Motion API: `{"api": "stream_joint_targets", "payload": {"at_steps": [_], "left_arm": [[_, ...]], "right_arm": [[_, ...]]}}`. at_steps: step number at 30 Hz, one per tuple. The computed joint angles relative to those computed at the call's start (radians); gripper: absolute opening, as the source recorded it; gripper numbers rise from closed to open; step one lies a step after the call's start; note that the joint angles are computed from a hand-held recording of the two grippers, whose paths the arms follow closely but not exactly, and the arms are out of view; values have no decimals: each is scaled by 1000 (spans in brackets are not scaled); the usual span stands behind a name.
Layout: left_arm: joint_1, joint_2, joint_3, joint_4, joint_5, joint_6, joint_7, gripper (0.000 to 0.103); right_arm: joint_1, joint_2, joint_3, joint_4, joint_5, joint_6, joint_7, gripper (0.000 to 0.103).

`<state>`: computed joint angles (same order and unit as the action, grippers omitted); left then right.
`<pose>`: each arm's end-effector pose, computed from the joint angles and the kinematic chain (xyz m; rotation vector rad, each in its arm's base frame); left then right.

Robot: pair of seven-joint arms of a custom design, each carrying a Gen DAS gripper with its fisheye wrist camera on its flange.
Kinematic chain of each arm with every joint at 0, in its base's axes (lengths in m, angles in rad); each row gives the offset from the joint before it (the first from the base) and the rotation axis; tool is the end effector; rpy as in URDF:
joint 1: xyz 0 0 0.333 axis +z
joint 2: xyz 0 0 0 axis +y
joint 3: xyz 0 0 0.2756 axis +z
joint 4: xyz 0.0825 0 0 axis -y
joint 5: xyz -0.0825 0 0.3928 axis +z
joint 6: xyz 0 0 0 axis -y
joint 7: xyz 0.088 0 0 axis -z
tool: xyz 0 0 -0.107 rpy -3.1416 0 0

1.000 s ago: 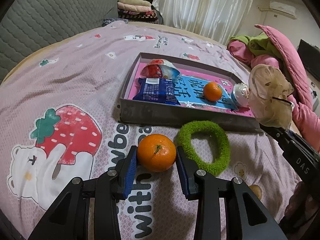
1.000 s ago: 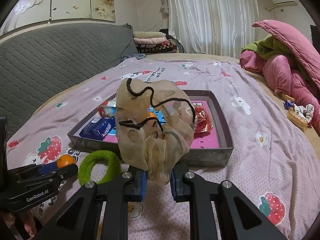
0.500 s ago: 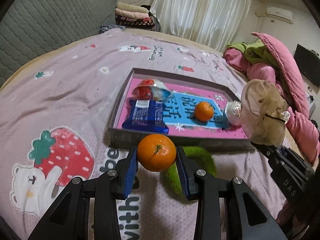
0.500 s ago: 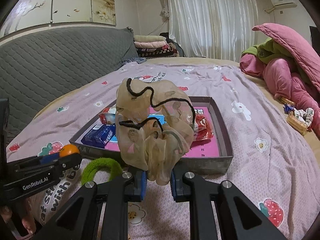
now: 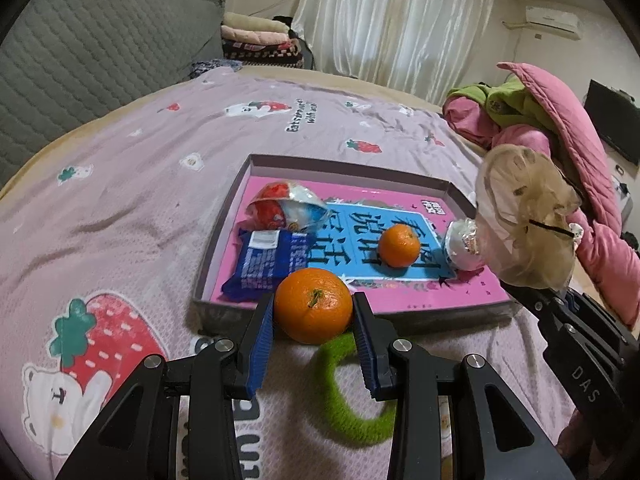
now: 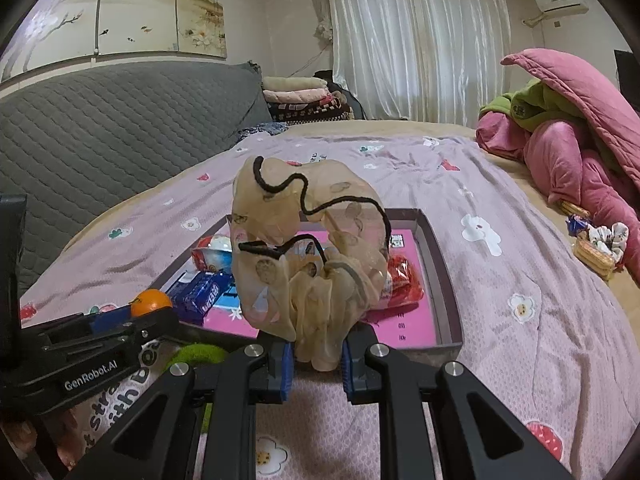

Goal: Organize objects
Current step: 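Lift and carry the orange over the tray while the right tool carries the mesh bag there, then lower the orange beside the other orange while the right tool lowers the bag into the tray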

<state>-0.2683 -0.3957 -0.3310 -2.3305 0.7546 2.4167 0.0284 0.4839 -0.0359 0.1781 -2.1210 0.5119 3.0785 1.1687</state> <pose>0.4084 -0.2848 0.4931 -2.0734 1.2755 -0.7692 0.4874 0.3308 0.4962 -1.9084 1.0395 -0.4382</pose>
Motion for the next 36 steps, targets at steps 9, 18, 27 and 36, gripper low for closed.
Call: {"api": "stream_joint_targets", "payload": {"at_steps": [9,18,27,36], "left_arm": [[14,50,8,67,18,-5,23,39],[33,126,21,154,40,-21,34,39],[41,184,45,204,50,-3,49,39],[51,203,67,192,21,47,76,39]], "right_arm": [[-3,49,-6,72,-82,-10,69,19],[4,81,-17,117,-131,-17,119,19],[12,131,-24,182,-127,-28,105,19],[11,159,-32,206,-106,-54,88,19]]}}
